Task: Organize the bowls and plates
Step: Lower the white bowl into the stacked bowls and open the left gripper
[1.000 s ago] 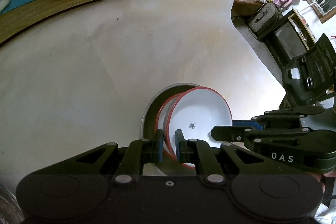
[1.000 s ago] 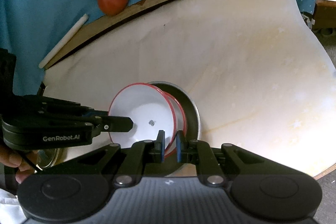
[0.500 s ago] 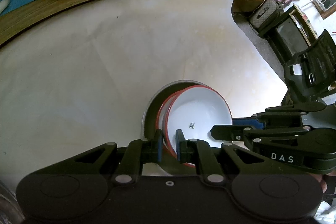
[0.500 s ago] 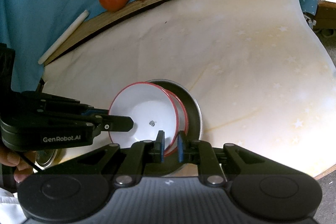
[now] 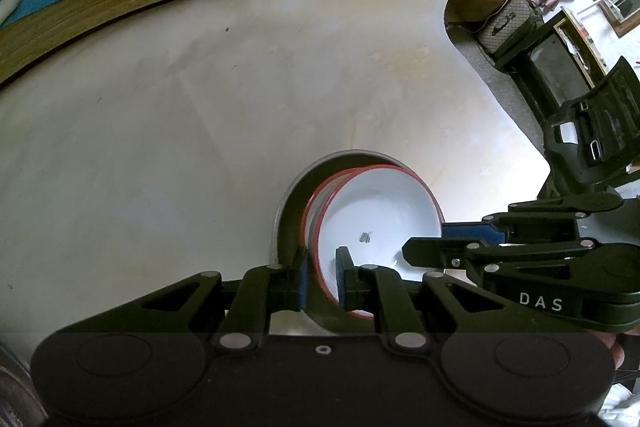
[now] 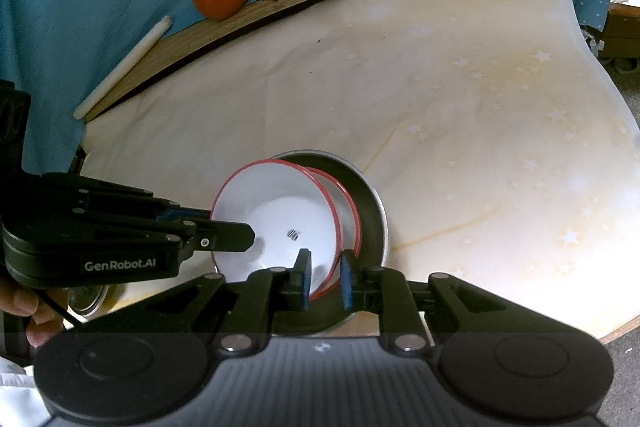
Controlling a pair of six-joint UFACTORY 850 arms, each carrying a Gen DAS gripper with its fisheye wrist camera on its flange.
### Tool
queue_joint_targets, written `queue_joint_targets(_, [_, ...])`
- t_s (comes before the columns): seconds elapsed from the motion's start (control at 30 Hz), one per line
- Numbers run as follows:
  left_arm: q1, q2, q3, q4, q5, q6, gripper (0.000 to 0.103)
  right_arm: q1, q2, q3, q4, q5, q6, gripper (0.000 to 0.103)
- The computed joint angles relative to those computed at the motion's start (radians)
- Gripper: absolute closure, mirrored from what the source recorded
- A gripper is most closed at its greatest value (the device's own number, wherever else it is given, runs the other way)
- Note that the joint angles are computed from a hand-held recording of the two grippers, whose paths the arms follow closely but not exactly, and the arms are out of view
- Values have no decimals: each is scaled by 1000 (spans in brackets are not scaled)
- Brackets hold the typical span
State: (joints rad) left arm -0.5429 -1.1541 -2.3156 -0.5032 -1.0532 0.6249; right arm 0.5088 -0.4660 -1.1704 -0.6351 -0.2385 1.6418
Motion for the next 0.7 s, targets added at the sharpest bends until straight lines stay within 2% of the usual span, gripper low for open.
queue_joint_targets(0.2, [0,0,3,3,3,-5,87,3,0,1,-10,-2,15,82])
queue_joint_targets(0.27, [0,3,8,-4,6,1,87,3,-1,-1,-6,-7,14,76])
queue_joint_targets(0.47, [1,10,22,-6,14,3,87,2,1,6,-15,1,25,76])
queue_joint_targets(0.63, [4,33,57,-15,45,10,83,5,5,13,-67,2,86,76])
queue_joint_targets(0.7, [7,47,78,-28,64,15,76,6,11,19,-96,1,119,75])
